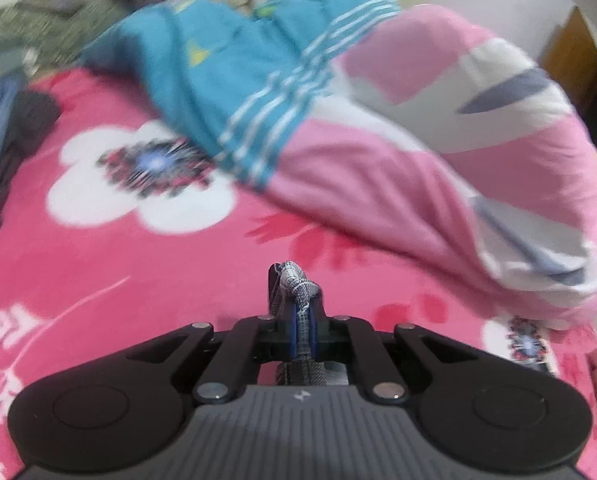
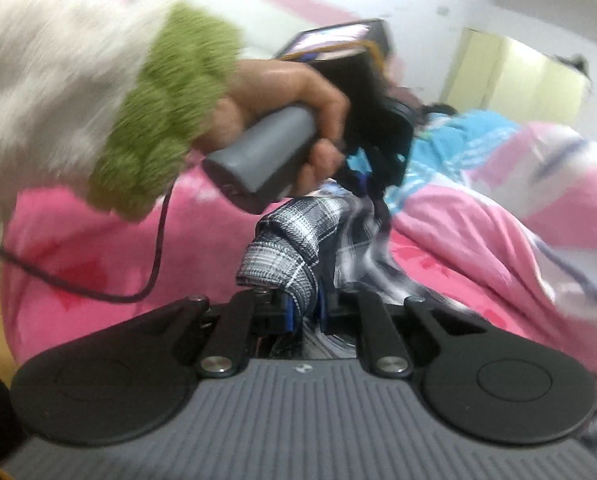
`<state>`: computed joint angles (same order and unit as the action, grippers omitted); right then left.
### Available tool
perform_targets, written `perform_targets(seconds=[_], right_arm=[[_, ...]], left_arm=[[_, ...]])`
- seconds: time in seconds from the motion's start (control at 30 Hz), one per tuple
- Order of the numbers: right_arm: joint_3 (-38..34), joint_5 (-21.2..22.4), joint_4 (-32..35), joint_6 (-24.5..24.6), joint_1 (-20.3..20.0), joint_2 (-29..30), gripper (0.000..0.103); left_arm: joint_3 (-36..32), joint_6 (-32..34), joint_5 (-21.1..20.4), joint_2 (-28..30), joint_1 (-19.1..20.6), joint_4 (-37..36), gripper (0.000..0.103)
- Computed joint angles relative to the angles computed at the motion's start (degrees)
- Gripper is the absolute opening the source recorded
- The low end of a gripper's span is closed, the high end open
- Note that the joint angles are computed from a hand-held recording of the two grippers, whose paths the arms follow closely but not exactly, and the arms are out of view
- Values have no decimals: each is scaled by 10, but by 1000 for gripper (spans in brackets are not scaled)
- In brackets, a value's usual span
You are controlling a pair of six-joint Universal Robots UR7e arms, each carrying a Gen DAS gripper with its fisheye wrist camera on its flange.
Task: Fold clothes
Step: 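Grasp the pants with the left tool while the right tool holds it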
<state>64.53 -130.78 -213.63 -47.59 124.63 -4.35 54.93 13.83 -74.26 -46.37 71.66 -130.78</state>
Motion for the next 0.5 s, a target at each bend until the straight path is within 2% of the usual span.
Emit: perform_targets(seconds=[0.23,0.5], right_arm=[[161,7,-163,125,-4,-92,9],[326,2,-356,255,-24,-177,9]], left_arm=[[80,2,-1,-20,-69,-50,6],[156,11,-9,-5,-151,-94,6]])
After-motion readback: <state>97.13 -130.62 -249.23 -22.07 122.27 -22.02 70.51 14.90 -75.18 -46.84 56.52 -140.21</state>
